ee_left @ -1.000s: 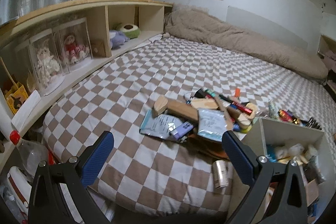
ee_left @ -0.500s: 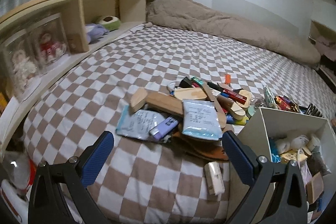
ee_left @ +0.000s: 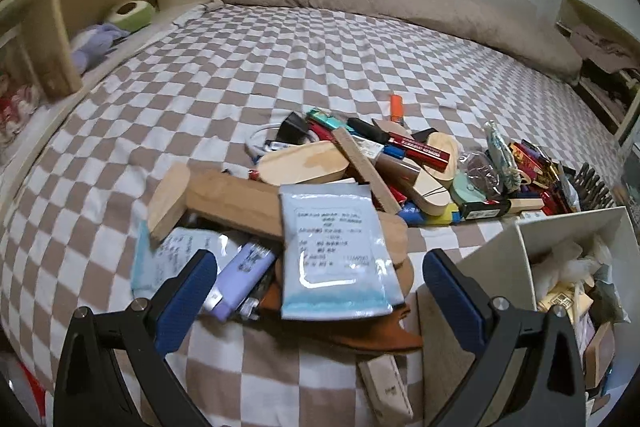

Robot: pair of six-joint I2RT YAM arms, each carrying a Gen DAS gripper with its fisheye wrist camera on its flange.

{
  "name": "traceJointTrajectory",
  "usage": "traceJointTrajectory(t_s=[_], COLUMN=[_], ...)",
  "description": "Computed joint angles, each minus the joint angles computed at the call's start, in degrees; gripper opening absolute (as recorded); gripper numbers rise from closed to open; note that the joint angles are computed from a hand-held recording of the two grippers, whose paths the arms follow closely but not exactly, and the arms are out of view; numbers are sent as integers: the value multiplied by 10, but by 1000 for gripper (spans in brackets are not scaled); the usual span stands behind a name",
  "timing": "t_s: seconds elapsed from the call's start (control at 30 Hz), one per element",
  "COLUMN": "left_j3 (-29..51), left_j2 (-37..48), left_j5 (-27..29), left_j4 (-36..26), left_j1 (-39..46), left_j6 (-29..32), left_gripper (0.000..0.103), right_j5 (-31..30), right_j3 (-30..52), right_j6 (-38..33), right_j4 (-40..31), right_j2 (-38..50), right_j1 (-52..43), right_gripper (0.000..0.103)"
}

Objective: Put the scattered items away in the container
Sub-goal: 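Move both tools toward the scattered items beside the white box, then grasp the blue-white sachet with the left tool while the right tool grasps the silver roll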

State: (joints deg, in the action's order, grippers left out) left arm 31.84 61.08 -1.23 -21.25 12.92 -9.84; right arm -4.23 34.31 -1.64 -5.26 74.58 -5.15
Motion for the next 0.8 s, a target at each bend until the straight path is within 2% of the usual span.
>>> traceJointTrajectory(t_s=[0.3,0.43,0.6,0.7,0.77,0.8], left_j3=[18,16,12,7,9,10], left_j2=[78,96,114,111,113,113], left_j5=[101,142,149,152,138,113], left_j4=[49,64,65,65,61,58], left_j1=[39,69,90,91,86,78], left_j6=[8,2,14,36,48,54], left_gripper=[103,103,103,103,103,103], right_j5=[-42,-66,-152,-172,-184,-191], right_j3=[6,32,98,138,162,174], right_j6=[27,41,78,107,121,126], right_j4=[22,24,9,7,1,-3], right_j2=[8,39,123,178,209,223], right_j1=[-34,-43,-53,-47,-40,-37], right_gripper=[103,103,103,103,103,103])
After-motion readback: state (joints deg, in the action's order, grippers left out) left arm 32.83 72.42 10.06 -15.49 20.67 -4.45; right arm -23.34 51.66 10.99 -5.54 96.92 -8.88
